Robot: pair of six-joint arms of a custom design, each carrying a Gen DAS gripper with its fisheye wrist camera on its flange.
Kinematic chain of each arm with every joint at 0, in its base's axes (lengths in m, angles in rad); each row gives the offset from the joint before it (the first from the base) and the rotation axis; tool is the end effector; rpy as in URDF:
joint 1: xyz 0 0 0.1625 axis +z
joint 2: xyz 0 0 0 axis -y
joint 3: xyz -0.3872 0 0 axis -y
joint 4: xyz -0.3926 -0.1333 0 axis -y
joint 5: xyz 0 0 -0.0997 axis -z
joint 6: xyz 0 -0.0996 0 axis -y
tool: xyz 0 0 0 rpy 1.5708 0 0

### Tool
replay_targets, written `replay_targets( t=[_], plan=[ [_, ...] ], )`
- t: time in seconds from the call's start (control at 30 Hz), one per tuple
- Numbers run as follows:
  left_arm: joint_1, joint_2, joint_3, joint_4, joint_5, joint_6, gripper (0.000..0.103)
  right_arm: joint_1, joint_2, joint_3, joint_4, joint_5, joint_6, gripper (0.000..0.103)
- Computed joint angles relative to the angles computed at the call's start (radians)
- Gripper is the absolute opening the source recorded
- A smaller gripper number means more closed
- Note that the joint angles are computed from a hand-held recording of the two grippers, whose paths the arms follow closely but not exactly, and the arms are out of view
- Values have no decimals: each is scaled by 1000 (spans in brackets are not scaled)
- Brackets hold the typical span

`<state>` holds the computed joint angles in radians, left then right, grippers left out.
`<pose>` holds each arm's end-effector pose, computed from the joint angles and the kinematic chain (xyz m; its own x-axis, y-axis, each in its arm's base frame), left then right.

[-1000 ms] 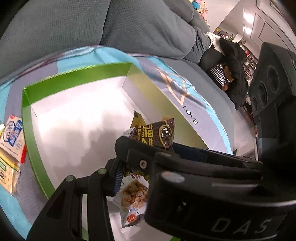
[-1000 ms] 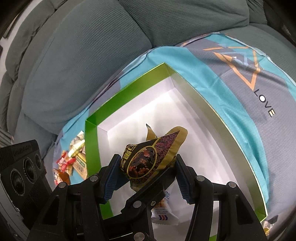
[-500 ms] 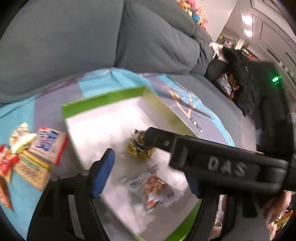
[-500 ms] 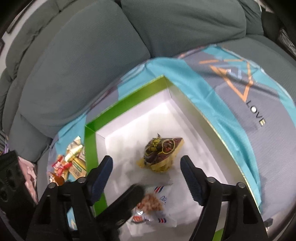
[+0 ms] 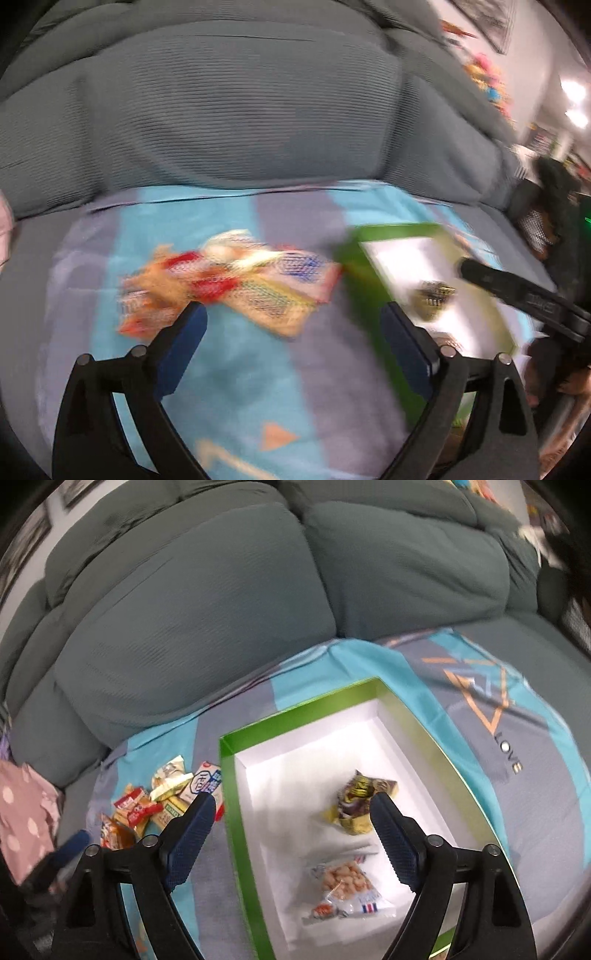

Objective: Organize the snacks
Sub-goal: 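Move the right gripper back to the orange panda-print bag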

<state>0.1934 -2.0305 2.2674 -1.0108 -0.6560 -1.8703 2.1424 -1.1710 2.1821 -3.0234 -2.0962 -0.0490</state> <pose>-0.1909 -0.2536 0.3036 -0.7849 -0.3371 -0.5199 0.2170 0.6364 -0.7402 0.3331 -0.3637 0.1512 -0.8186 -0.3247 0.4739 -0.5298 0.7454 -0.4046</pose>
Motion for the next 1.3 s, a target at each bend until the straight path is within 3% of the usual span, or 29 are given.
replay_targets(
  t=[0.07, 0.17, 0.33, 0.73, 0.97, 1.17, 1.3],
  plan=[
    [-17, -28, -11, 139, -40, -126, 95, 26, 27, -6, -18, -3, -23, 86],
    [-37, -68, -1, 253, -81, -240, 95, 57, 66, -14, -35, 14, -49, 86],
    [-35, -116, 12, 379, -131, -346, 95, 105, 162, -31, -86, 9, -119, 86],
    [-36, -214, 11, 476, -184, -394, 95, 125, 272, -87, 23, 116, -55, 86],
    [-93, -311, -6, 571, -205, -473, 95, 143, 340, -243, 264, 236, 25, 86],
    [-16, -465, 10, 474, -206, -402, 95, 151, 449, -382, 432, 365, 102, 86],
    [58, -487, 32, 379, -168, -304, 95, 154, 516, -434, 480, 380, 127, 86]
  ],
)
